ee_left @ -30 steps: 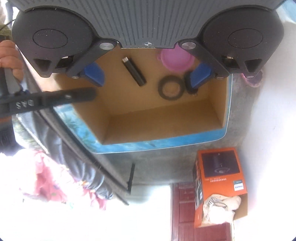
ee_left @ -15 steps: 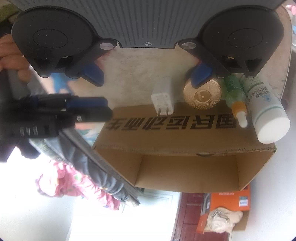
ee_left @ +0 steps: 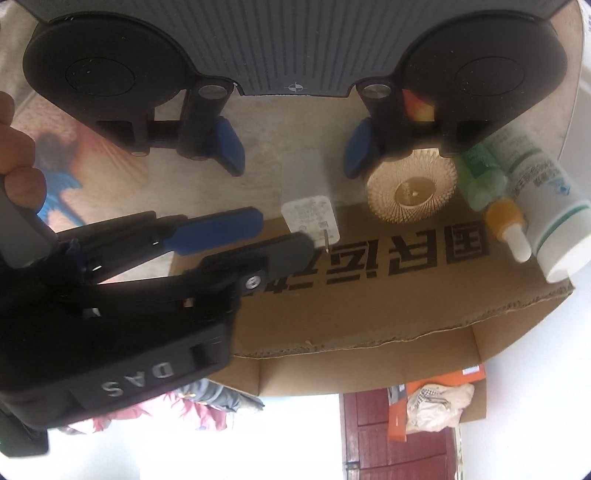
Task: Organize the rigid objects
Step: 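Grasp the white charger plug with the right tool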
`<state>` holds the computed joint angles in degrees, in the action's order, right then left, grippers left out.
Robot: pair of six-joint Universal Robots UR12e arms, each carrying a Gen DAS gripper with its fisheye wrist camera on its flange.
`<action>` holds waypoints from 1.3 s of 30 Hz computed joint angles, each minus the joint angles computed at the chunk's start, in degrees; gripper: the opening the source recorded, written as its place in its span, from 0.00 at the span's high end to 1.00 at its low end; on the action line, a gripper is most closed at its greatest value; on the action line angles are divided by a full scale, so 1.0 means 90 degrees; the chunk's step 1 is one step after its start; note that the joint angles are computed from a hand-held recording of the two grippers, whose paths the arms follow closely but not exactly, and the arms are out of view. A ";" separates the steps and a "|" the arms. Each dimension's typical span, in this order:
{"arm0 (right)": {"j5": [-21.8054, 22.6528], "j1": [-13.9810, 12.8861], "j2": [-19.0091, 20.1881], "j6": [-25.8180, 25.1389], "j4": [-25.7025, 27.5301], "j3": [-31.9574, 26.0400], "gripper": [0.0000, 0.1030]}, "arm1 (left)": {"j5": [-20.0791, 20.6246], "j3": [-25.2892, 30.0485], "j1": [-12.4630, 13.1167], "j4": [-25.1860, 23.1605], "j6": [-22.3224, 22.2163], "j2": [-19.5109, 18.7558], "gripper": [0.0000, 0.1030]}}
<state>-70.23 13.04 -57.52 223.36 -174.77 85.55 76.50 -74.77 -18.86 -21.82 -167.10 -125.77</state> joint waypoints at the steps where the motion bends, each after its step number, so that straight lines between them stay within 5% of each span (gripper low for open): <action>1: 0.0028 -0.0002 0.0026 -0.0031 0.0054 -0.0044 0.61 | -0.0014 0.0039 0.0001 -0.0027 -0.0011 -0.0027 0.46; 4: 0.0114 -0.0011 0.0108 -0.0098 0.0194 -0.0168 0.63 | 0.0008 0.0161 -0.0012 -0.0100 -0.0047 -0.0113 0.55; 10: 0.0126 -0.0019 0.0182 -0.0093 0.0288 -0.0251 0.64 | -0.0173 0.0165 0.0025 -0.0030 -0.0126 -0.0141 0.60; 33: 0.0199 -0.0061 -0.0479 0.0358 0.0067 0.0804 0.65 | -0.1367 -0.0513 0.0159 -0.0639 0.0405 0.0439 0.60; 39: -0.0199 0.0015 -0.0584 0.0110 0.0224 0.0852 0.64 | -0.1175 -0.0589 0.0105 -0.0453 0.0511 0.0475 0.60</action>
<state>-72.02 13.18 -62.78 224.36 -172.75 93.22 65.92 -80.07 -17.91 -25.90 -162.50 -121.49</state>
